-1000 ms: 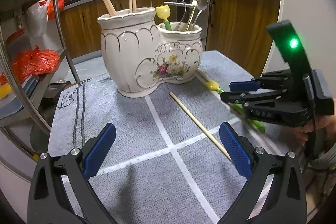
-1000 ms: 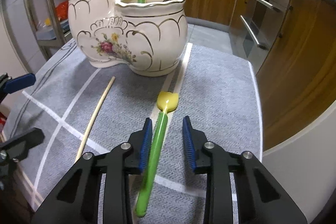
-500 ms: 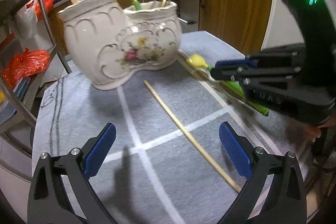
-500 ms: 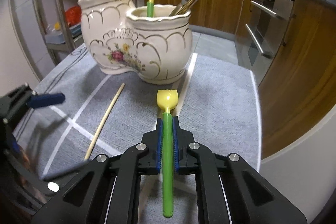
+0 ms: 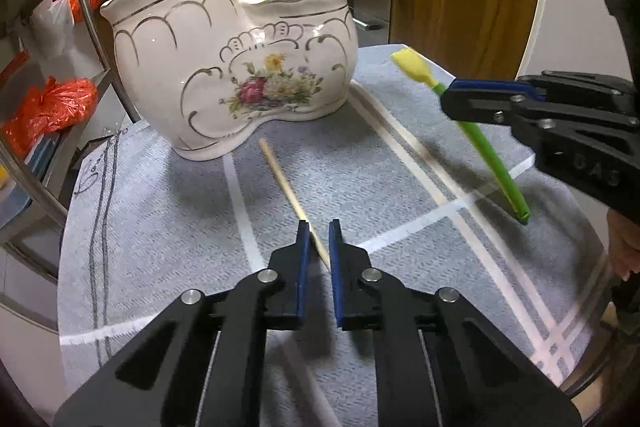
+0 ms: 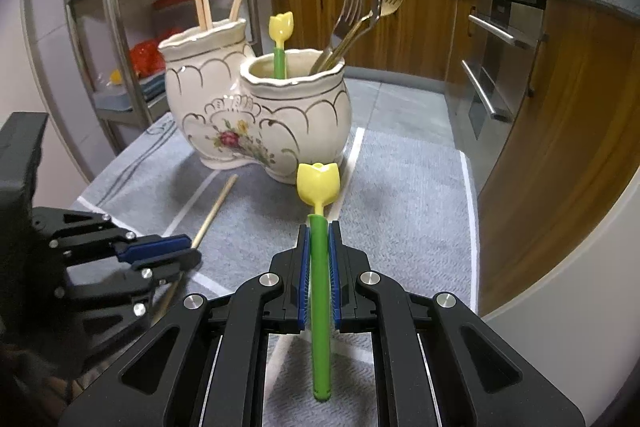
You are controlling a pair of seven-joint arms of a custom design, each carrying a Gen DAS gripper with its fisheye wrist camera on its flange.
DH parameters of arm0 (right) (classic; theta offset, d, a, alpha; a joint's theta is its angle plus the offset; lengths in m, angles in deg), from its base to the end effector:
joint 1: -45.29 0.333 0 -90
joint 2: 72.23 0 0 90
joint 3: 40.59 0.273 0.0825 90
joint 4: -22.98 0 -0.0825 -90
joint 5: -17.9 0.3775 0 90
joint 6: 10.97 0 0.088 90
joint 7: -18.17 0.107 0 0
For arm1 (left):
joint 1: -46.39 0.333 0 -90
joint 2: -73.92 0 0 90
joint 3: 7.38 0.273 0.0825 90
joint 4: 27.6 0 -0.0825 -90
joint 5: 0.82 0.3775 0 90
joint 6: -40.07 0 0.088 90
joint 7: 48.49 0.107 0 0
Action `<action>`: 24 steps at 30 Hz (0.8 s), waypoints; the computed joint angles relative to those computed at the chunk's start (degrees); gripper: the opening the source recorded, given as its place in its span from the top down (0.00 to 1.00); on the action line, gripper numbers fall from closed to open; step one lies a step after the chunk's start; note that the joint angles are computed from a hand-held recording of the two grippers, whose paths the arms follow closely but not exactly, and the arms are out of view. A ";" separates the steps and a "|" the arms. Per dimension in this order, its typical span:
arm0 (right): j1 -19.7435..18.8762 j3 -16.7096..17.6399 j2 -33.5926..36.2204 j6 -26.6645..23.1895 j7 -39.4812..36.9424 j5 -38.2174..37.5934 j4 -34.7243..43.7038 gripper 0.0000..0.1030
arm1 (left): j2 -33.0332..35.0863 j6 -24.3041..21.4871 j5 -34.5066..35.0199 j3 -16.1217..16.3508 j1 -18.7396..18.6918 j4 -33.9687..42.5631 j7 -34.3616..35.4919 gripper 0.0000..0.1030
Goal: Organize utensils
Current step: 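Grasp the second tulip utensil with the right gripper while the left gripper grasps the last chopstick, then lift the chopstick and tulip utensil and carry both over the ceramic holder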
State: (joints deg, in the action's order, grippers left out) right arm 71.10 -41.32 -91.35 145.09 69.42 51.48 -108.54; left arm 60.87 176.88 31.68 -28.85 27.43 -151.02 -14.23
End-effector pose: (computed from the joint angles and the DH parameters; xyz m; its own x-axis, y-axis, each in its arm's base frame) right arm 0.4655 0.1948 0.5279 0.6383 -0.7675 -0.0590 -0.5366 -0.3886 -0.7490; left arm 0.4014 -0.3476 0.4999 -0.0485 -0.9957 -0.0792 -0.7681 0.0879 -0.6342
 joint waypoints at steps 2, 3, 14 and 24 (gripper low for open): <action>0.18 -0.27 -0.30 -0.01 -0.52 0.49 -0.18 0.90 | -0.18 0.43 -1.20 0.57 -0.25 -0.33 1.46 0.95; 0.22 -0.33 -0.37 -0.01 -0.71 0.63 -0.25 0.90 | -0.36 0.62 -1.88 0.81 -0.31 -0.52 2.33 0.95; 3.48 -2.61 -2.40 3.33 -6.94 8.55 -1.60 0.90 | -9.53 5.67 -6.42 0.66 -0.07 -8.26 12.28 0.96; 12.70 -7.85 -4.45 15.97 -20.51 26.78 -2.34 0.91 | -17.32 16.75 0.29 -3.61 7.29 -14.31 4.93 0.96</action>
State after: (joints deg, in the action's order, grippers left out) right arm 83.80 -49.17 -95.80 161.06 48.90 78.26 -110.87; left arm 43.55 193.63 31.96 -32.46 34.72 -165.33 -9.31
